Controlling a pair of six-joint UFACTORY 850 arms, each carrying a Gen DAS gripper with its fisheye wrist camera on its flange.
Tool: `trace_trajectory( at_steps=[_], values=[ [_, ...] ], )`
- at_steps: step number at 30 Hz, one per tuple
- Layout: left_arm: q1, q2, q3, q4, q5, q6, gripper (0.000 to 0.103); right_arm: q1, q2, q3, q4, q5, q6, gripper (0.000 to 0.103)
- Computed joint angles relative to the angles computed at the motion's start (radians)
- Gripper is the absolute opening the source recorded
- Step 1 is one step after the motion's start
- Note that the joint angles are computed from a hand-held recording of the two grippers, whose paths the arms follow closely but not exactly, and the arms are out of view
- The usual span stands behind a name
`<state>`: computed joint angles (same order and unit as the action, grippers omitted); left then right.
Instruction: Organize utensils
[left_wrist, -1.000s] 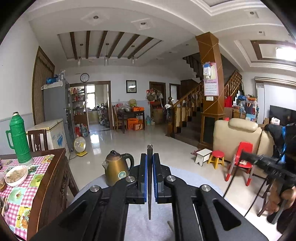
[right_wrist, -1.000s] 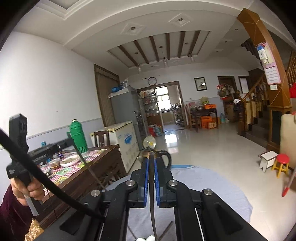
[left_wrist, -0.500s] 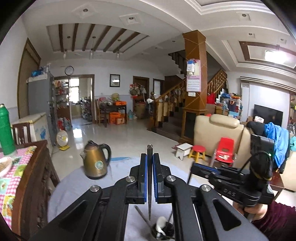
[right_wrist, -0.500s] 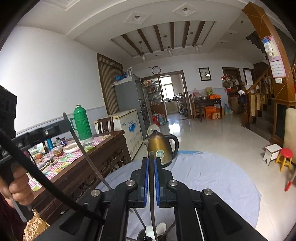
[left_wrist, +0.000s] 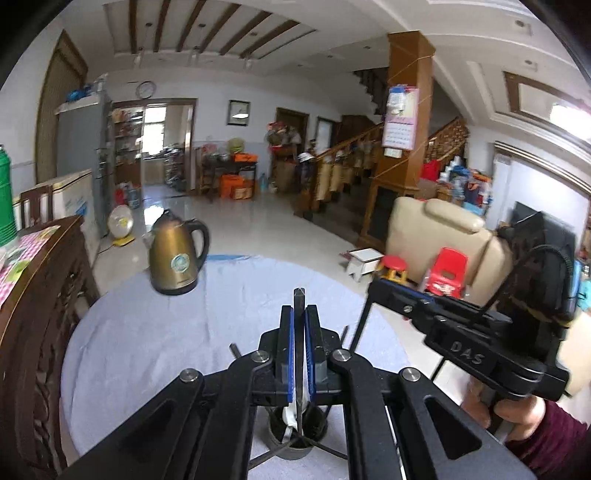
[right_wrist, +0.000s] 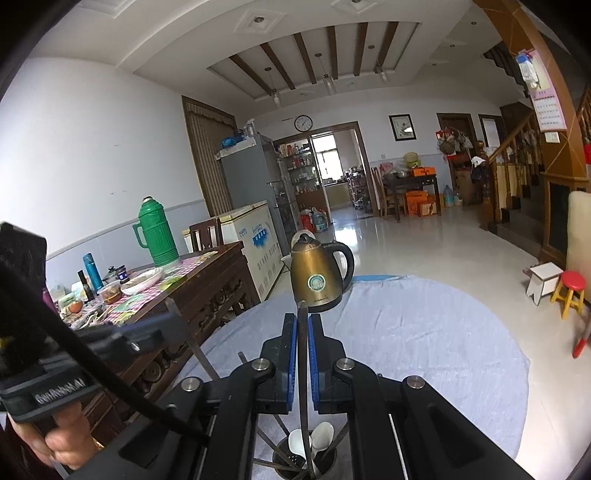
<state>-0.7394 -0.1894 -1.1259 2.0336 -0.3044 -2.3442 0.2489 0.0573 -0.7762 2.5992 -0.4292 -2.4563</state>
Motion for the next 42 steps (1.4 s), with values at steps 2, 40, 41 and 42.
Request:
trace_trajectory(
  at_steps=[2, 40, 41, 42],
  values=[
    [-0.006, -0.017, -0.008, -0.062, -0.014, 0.043, 0.006, 0.0, -0.006, -0.004, 0.002, 0.008, 0.005, 0.007],
    [-0.228, -0.081, -0.076, -0.595, -0.634, 0.537, 0.087, -0.173, 0.127, 0.174, -0.23, -0.143, 0.354, 0.049],
    [-0.236, -0.076, -0.071, -0.594, -0.656, 0.532, 0.088, -0.174, 0.14, 0.181, -0.233, -0.142, 0.354, 0.049],
    [-0.244, -0.073, -0.072, -0.596, -0.677, 0.532, 0.089, -0.171, 0.159, 0.189, -0.227, -0.138, 0.347, 0.051]
  ],
)
